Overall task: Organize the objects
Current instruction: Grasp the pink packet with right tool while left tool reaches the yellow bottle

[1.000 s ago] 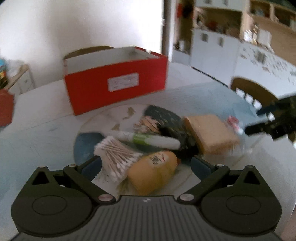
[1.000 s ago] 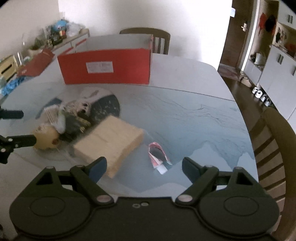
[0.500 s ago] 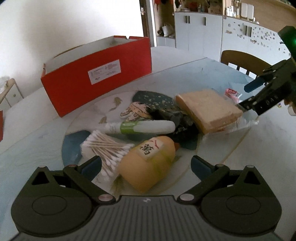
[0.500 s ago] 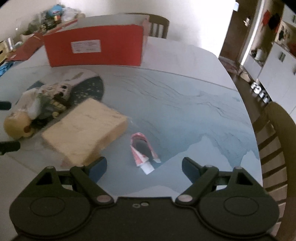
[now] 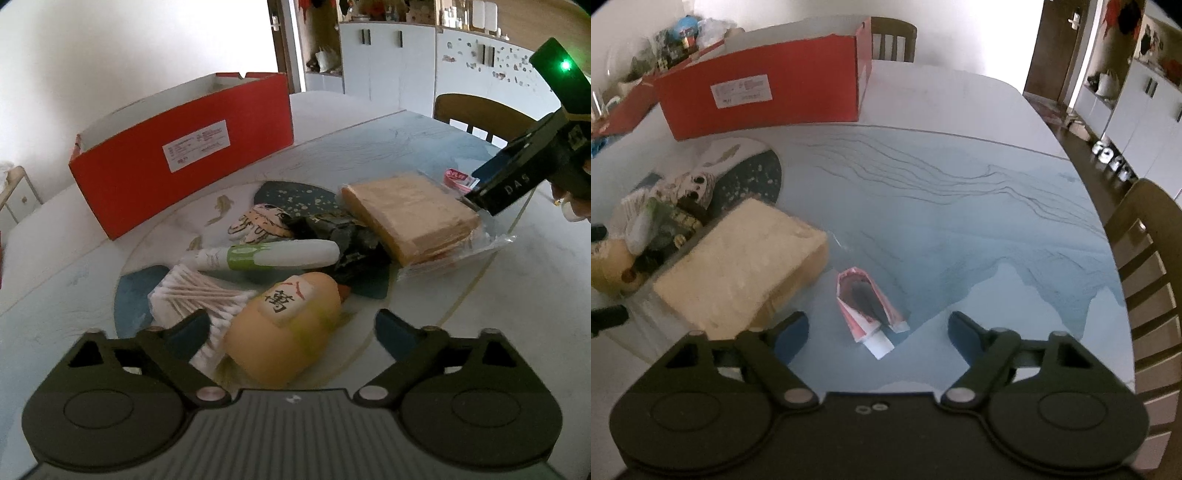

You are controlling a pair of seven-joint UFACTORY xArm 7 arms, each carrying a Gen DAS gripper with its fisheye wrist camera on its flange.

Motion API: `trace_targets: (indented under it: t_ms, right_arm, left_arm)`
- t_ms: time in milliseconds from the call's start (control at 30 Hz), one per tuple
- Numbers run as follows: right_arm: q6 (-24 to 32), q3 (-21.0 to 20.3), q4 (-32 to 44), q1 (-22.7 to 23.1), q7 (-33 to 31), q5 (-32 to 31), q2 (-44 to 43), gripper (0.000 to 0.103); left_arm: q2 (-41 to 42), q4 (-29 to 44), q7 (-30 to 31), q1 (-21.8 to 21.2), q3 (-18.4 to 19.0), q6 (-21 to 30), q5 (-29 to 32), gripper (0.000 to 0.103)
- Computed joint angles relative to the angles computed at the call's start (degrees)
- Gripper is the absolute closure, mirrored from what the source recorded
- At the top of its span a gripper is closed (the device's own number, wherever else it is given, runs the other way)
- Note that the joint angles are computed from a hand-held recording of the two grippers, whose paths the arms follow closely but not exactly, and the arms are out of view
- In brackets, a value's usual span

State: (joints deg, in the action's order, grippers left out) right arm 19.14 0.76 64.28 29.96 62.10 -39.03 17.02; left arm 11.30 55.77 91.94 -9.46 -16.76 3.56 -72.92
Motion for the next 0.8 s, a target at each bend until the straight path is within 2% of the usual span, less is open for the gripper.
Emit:
trace_targets:
  t_ms: [33, 167, 233, 333, 467, 533, 700, 800]
  right_arm:
    - [-0.1, -0.2, 0.1, 0.1, 0.4, -0.3, 0.1, 0.027]
    - [-0.6, -0.6, 0.6, 0.5, 1.1, -1.3, 0.4, 0.041]
    - [-0.8, -0.6, 0.7, 0.7, 1.1, -1.7, 0.4, 0.046]
    - [-1.1, -0.9, 0.7, 1.2, 1.9, -2.7, 0.3, 0.054]
    - [-1.0, -0.7, 0.1, 1.5, 2.7, -3.5, -0.3, 0.069]
    - [-0.6, -0.5, 0.0, 1.6, 3.0, -3.8, -0.5, 0.07]
    - [1.5, 0.2, 0.1, 1.7, 5.3, -4.1, -1.0, 0.08]
    - [2.2, 1.1, -0.5, 1.3, 5.8, -3.1, -1.8, 0.081]
  left_arm:
    - [-0.1, -0.2, -1.8, -0.4, 0.6, 0.5, 1.8, 0.022]
    - [0.1, -0.6, -6.0, -0.5, 0.5, -0.7, 5.7, 0.03]
    - [0.2, -0.8, -8.8, -0.4, 0.4, -1.5, 8.4, 0.037]
    - [0.1, -1.3, -13.0, 0.2, 0.1, -1.8, 12.9, 0.038]
    - [0.0, -2.0, -18.9, 0.7, -0.2, -2.1, 18.7, 0.04]
    - [0.0, -2.2, -21.5, 1.3, -0.6, -1.9, 20.8, 0.041]
    - [-0.3, -2.5, -27.3, 3.1, -1.6, -0.9, 25.2, 0.043]
    - [-0.9, -2.7, -30.8, 3.6, -1.2, 0.4, 26.8, 0.044]
